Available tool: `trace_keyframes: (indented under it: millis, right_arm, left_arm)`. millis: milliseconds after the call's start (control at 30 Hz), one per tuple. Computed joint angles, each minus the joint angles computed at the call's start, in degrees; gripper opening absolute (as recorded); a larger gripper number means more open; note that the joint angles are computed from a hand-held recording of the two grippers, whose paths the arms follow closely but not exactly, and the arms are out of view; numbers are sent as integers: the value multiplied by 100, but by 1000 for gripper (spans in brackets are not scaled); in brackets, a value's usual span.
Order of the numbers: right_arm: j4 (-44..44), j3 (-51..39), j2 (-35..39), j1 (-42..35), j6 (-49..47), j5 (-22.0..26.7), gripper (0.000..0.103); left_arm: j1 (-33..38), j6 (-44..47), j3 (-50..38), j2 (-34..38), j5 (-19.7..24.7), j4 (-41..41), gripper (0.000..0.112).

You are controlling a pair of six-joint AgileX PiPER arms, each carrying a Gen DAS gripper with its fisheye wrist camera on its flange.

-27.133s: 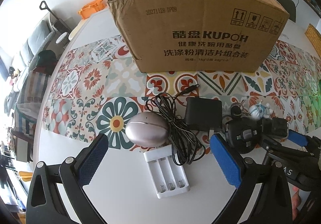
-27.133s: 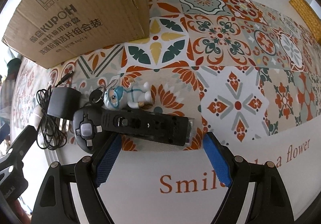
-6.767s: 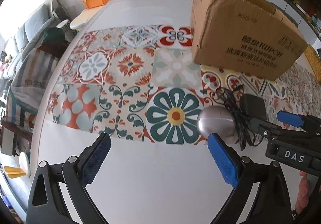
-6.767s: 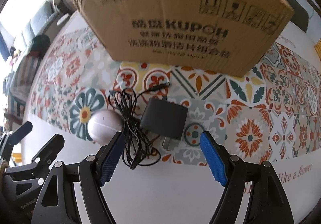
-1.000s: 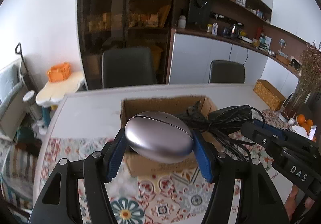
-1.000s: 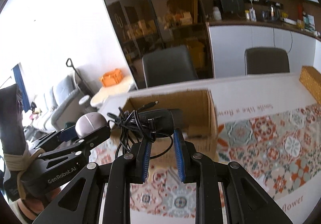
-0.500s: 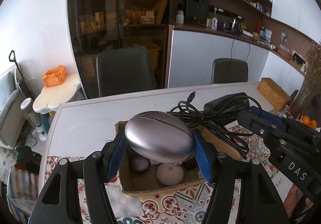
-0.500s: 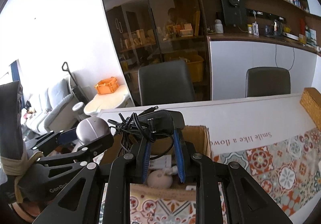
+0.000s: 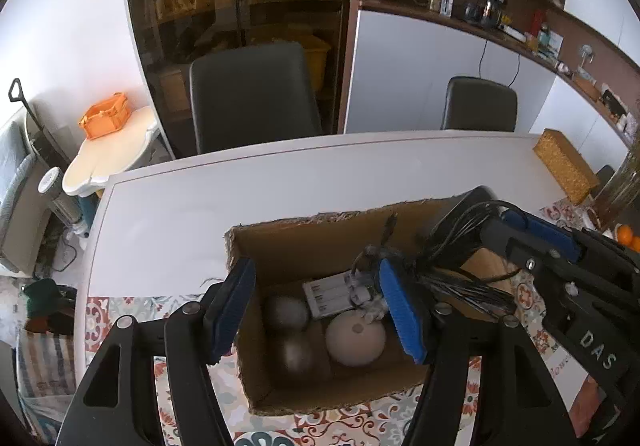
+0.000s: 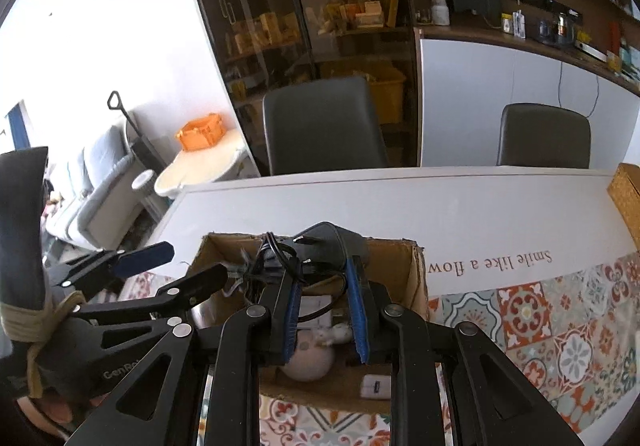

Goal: Organize rigid objects

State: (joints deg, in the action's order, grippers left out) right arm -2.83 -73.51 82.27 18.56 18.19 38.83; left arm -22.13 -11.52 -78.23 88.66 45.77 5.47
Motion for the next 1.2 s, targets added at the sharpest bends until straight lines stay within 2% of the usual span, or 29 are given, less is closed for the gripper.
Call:
trace_keyframes:
  millis: [67, 167, 267, 300, 367, 400, 433, 467, 500, 633, 733, 867, 933, 1033, 1200]
  right_arm:
    - [93, -73, 91, -29, -97, 33, 18]
    - [33, -380, 349, -32, -123, 291, 17]
    - [659, -660, 660, -250, -391, 617, 30]
    - [605, -846, 821, -241, -270, 900, 34]
    - [435, -977, 953, -192, -42, 1104, 38]
    - [411, -1056, 1021, -178, 11, 1218, 44]
    - [395, -1091, 1039, -160, 26, 1239, 59]
    - [260, -1191, 1077, -105, 82, 1341, 65]
    - [12, -1346, 1123, -2, 178, 1465, 69]
    - [-583, -2219, 1429, 277, 208, 2275, 69]
    - [-962, -2145, 1164, 480, 470, 2357, 69]
    - [-1273, -1870, 696, 758, 901, 2486, 69]
    - [-1545, -1629, 360, 967, 1234, 2568, 73]
    - [-1880, -1176, -251, 1289, 1674, 2566, 80]
    - [-2950, -633, -1119, 2350, 2784, 3045, 89]
  left_arm:
    - [6, -262, 32, -45, 21, 223, 69]
    - [17, -684, 143, -166, 60, 558, 76]
    - [89, -979, 241, -316, 110, 779, 82]
    - [74, -1100, 312, -399, 117, 902, 83]
    - [34, -1249, 437, -541, 109, 1093, 87]
    - [32, -1273, 474, -585, 101, 1138, 87]
    - [36, -1282, 499, -633, 113, 1155, 88]
    - [58, -1248, 484, -643, 135, 1125, 89]
    - [95, -1197, 512, -693, 135, 1065, 89]
    - [125, -1369, 633, -928, 186, 1090, 89]
    - [55, -1595, 666, -1106, 310, 1269, 89]
    - [-235, -2034, 879, -1554, 499, 1685, 101]
    - [-473, -2305, 1033, -1838, 583, 1967, 102]
    - [-980, -2752, 1175, -2249, 897, 2453, 103]
    - [-2283, -3734, 1313, -2855, 1760, 3508, 103]
